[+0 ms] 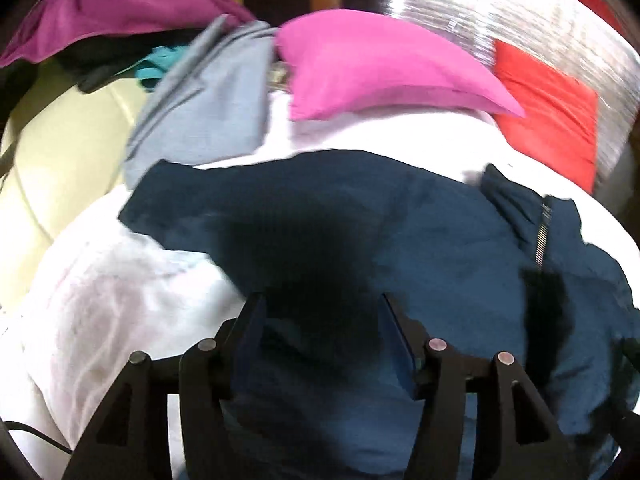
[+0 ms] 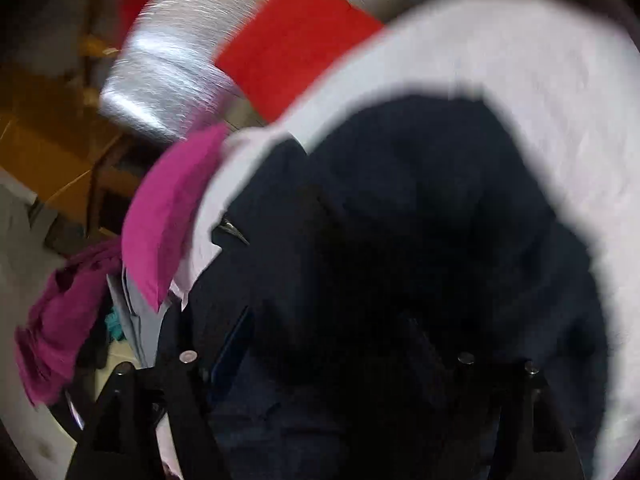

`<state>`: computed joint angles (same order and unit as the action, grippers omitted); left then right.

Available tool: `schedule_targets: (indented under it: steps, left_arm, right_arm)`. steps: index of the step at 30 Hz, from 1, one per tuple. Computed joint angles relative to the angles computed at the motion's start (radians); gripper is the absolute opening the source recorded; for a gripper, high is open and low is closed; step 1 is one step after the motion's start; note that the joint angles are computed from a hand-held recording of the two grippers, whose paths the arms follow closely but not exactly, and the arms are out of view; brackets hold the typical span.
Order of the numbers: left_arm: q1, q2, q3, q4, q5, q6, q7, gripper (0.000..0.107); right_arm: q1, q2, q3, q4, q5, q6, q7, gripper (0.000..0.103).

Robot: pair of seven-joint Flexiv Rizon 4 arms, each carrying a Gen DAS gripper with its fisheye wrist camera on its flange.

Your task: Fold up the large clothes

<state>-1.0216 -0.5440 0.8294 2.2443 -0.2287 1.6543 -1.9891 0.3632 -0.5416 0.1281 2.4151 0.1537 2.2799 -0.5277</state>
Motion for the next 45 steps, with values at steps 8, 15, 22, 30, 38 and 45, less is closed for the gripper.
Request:
schedule_targets:
  steps: [8, 15, 22, 30, 38, 45]
  left_arm:
    - [0.047, 0.034, -0.001, 0.043, -0.029, 0.030, -0.014, 0.060]
    - [0.219, 0.108, -0.196, 0.092, -0.030, 0.154, 0.064, 0.060]
    - [0.691, 0.174, -0.669, 0.117, 0.063, 0.140, 0.144, 0.050]
    - [0.524, 0.094, -0.509, 0.023, 0.100, 0.038, 0.133, 0.036]
    - [0.317, 0.005, -0.311, -0.044, 0.084, -0.009, 0.160, 0.030]
    - [0.451, 0.062, -0.423, -0.027, 0.134, -0.023, 0.176, 0.032]
  right_arm:
    - [-0.063, -0.027, 0.081, -0.056, -0.337, 0.313, -0.093, 0.066]
    - [0.152, 0.131, -0.072, 0.039, 0.008, 0.113, -0.266, 0.066]
    - [0.525, 0.240, -0.465, -0.056, 0.964, -0.207, -0.954, 0.066]
    - [0.135, 0.068, -0.155, 0.104, 0.385, -0.096, -0.399, 0.054]
    - [0.495, 0.094, -0.422, 0.095, 0.621, -0.104, -0.582, 0.020]
    - [0.727, 0.100, -0.697, 0.118, 0.590, -0.317, -0.525, 0.033]
